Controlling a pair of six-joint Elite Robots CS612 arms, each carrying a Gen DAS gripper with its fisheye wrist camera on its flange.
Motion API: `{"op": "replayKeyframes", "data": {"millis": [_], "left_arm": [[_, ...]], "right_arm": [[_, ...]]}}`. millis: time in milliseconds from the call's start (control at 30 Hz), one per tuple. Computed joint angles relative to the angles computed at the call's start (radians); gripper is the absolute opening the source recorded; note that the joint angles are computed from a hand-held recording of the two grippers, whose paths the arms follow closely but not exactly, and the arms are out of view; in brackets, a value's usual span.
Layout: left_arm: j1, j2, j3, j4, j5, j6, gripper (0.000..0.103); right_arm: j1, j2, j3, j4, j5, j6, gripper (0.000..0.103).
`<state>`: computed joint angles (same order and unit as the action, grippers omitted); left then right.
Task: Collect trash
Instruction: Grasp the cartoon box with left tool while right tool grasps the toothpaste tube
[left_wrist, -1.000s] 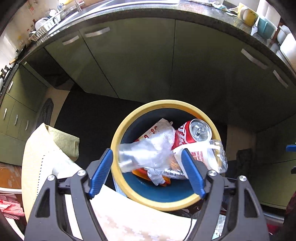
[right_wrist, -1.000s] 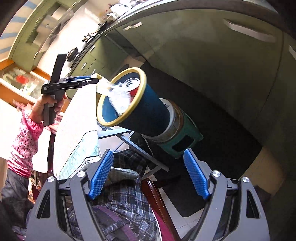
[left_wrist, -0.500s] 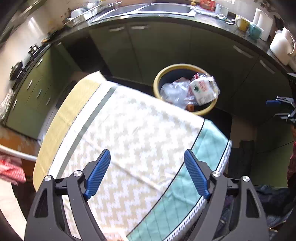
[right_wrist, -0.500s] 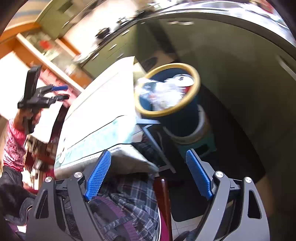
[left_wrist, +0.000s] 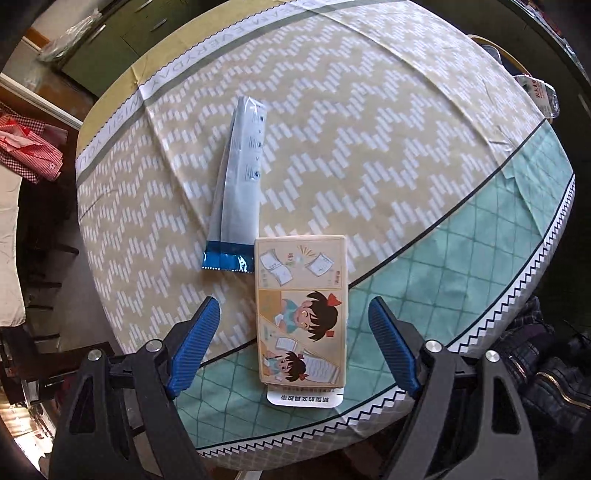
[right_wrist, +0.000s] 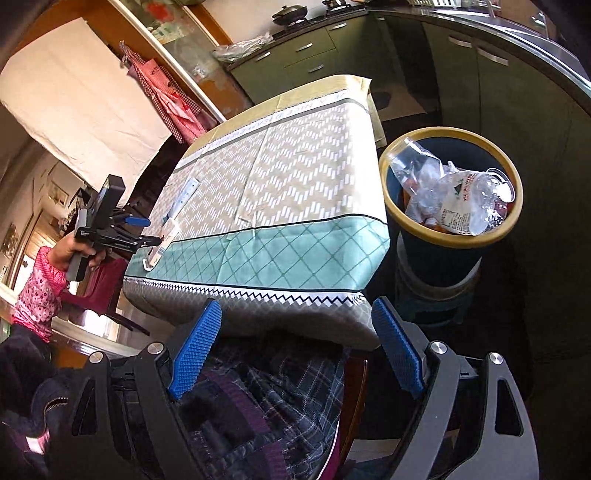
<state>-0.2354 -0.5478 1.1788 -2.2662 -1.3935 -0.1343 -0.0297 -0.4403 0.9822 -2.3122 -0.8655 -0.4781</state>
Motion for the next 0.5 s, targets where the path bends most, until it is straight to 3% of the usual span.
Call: {"op": "replayKeyframes", "data": {"millis": [133,300,500], "left_arm": [[0.009,0.017,-0.009,0.011,-0.027,0.005,0.077],[0.019,0.019,0.001,-0.017,-0.076,0.004,0.065],[0.026,0.011,0.037,-0.064,-0.098,0.018,0.057]], "right_arm": [[0.001,-0.01,0.011,0.005,-0.01,-0.005,0.083],[0.004,-0.001,-0.019,0.034,-0.022,-0.009,0.084],[0.045,0.034,-0.136,0.146,-0.024,-0.108,0.084]]}}
